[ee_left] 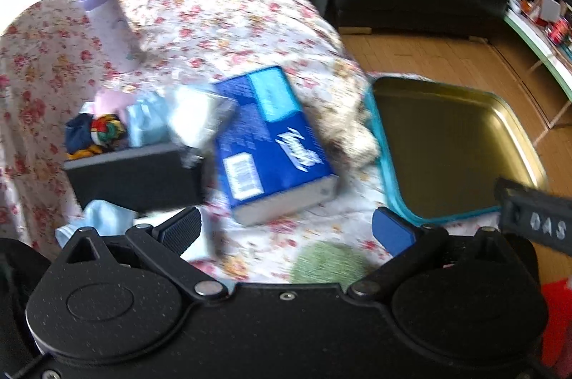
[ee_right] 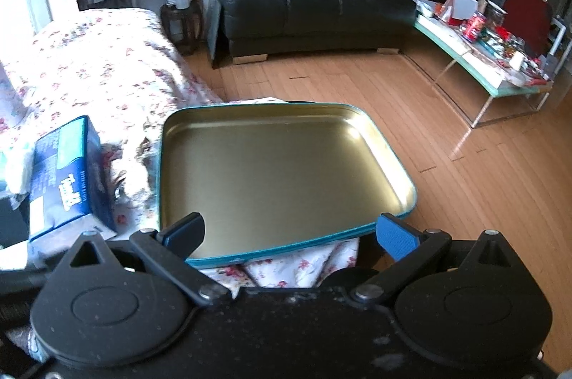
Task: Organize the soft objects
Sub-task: 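Move the right tool to the green scrubber ball while the left tool approaches the white tissue pack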
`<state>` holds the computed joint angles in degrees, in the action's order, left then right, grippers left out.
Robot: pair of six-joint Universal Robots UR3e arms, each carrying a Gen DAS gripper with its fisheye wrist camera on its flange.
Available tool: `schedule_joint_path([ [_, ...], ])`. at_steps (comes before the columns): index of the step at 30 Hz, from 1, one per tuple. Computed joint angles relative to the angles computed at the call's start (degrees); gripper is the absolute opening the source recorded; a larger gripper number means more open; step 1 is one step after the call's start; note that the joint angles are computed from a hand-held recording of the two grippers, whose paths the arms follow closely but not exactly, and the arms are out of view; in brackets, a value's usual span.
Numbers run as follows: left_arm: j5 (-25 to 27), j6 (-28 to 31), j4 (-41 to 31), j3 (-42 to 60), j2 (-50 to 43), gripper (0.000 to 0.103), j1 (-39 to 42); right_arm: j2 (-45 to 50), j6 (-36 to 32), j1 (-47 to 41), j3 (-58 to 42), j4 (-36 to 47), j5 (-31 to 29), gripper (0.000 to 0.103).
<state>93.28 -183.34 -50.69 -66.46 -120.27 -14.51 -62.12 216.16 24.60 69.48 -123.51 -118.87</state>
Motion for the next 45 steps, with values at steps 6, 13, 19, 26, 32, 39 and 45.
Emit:
schedule_joint_path([
  [6,-2.34,4.46,-0.15,-0.98,1.57,0.099,5.66,3.16,-1.50,1.95,-4.04,-0.54,3.93,0.103],
  [13,-2.94,7.24,0.51,-1.33,1.39,0.099,11.72,8.72,-3.86,4.56,-12.14,0.66,8.51,0.103],
  [19,-3.66,7.26,-0.42,-0.15,0.40,0.099,16.27,14.16,-6.34,6.24,-20.23,3.06,14.31,0.103],
  [26,-3.85,9.74,-0.37,0.37,-0.65,0.099,19.34,22.99,-7.81,8.18,-34.52,10.62,16.63,0.103],
  [32,-3.68,11.71,4.07,-3.09,-0.01,0.099,19.46,25.94,-8.18,8.56,-38.37,13.94,17.02,0.103],
  [39,-3.34,11.36,4.30,-3.09,-0.26,0.099,19.17,25.35,-7.12,8.30,-34.36,11.34,17.15,0.103],
  [45,-5.04,10.46,2.64,-2.86,0.28,0.099,18.52,24.59,-6.90,7.80,-31.24,8.67,18.18,0.102],
])
